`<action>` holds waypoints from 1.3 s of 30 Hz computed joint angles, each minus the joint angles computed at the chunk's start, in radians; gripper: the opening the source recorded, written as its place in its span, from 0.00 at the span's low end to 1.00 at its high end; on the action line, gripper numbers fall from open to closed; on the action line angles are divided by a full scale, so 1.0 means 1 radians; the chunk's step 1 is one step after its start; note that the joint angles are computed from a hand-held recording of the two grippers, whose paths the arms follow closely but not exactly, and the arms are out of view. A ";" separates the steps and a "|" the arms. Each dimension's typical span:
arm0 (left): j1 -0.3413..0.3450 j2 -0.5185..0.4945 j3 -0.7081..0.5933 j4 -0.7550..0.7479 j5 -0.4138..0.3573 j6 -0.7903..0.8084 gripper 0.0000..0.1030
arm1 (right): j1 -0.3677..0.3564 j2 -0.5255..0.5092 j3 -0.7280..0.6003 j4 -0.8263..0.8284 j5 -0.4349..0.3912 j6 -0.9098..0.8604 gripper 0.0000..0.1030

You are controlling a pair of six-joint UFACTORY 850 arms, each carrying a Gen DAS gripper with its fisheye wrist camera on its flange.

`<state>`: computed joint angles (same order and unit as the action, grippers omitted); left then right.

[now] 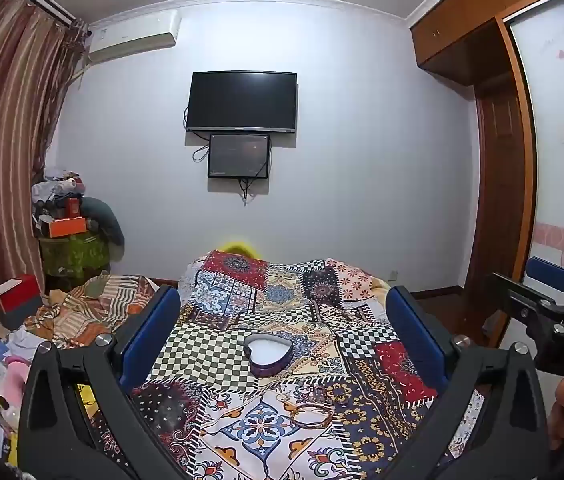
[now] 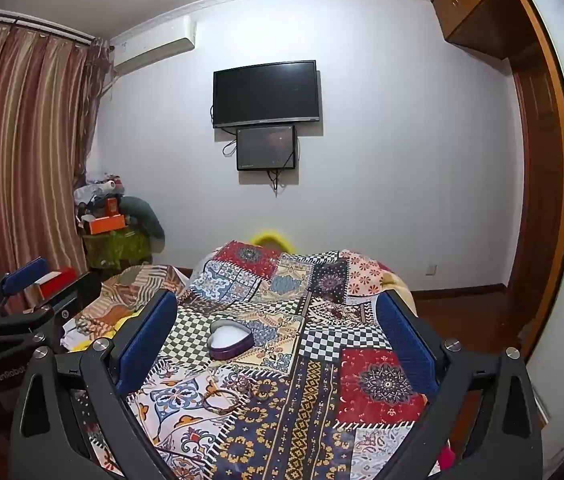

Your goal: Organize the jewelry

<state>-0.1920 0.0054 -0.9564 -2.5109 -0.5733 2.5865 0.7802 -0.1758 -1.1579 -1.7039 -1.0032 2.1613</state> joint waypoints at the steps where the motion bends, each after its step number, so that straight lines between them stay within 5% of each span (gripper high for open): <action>1: 0.001 0.001 0.002 0.001 -0.001 -0.003 1.00 | 0.000 -0.001 -0.004 0.011 0.002 -0.016 0.96; 39: 0.006 -0.041 -0.051 0.114 0.038 -0.100 1.00 | -0.010 -0.026 -0.021 0.029 0.014 -0.015 0.96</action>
